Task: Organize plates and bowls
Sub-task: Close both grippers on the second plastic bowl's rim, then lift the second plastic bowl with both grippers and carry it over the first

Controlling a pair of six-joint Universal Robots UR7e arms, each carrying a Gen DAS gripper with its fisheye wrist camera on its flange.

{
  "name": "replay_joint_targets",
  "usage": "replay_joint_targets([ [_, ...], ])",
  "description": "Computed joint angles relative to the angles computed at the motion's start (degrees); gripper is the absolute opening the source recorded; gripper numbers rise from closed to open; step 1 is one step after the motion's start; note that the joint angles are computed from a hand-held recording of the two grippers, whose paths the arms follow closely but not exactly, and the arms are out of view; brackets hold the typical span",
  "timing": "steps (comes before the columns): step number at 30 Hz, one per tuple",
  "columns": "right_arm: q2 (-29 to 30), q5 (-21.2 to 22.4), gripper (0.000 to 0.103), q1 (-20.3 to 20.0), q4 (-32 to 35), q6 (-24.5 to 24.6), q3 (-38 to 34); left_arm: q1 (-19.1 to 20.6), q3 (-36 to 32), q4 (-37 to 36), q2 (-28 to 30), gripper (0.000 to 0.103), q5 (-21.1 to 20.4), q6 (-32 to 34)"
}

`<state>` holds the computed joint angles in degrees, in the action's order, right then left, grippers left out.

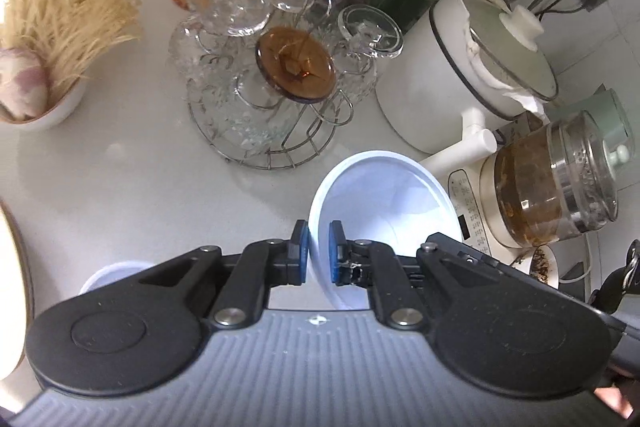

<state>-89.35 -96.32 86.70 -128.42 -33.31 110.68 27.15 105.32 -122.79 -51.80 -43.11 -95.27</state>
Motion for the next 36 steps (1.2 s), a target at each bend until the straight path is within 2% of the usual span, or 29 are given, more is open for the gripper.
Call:
replay_joint_targets([
  [5, -0.9, 1.3, 0.015, 0.1, 0.9, 1.0, -0.1, -1.3, -0.4, 2.2, -0.7, 0.012, 1.4, -1.2],
  [10, -1.7, 6.5, 0.015, -0.9, 5.3, -0.4, -1.3, -2.9, -2.3, 11.6, -0.9, 0.012, 2.6, -7.4],
  [13, -1.4, 5.5, 0.015, 0.3, 6.3, -1.5, -1.7, -4.0, -0.6, 11.7, -2.1, 0.012, 2.6, -11.1],
  [18, -1.6, 6.4, 0.016, 2.5, 6.8, -4.1, -1.8, -5.8, -0.3, 16.8, -3.5, 0.012, 3.3, -16.3],
  [23, -1.5, 7.7, 0.016, 3.9, 8.9, -7.0, -2.5, -7.3, -1.7, 24.9, -4.8, 0.012, 4.3, -21.8],
  [30, -1.9, 8.0, 0.016, 5.3, 9.7, -7.3, -1.8, -8.9, -1.2, 29.5, -6.6, 0.012, 4.2, -26.1],
  [36, -3.0, 7.1, 0.016, 6.0, 9.5, -5.9, 0.4, -10.1, 1.3, 29.7, -8.5, 0.012, 2.7, -27.9],
])
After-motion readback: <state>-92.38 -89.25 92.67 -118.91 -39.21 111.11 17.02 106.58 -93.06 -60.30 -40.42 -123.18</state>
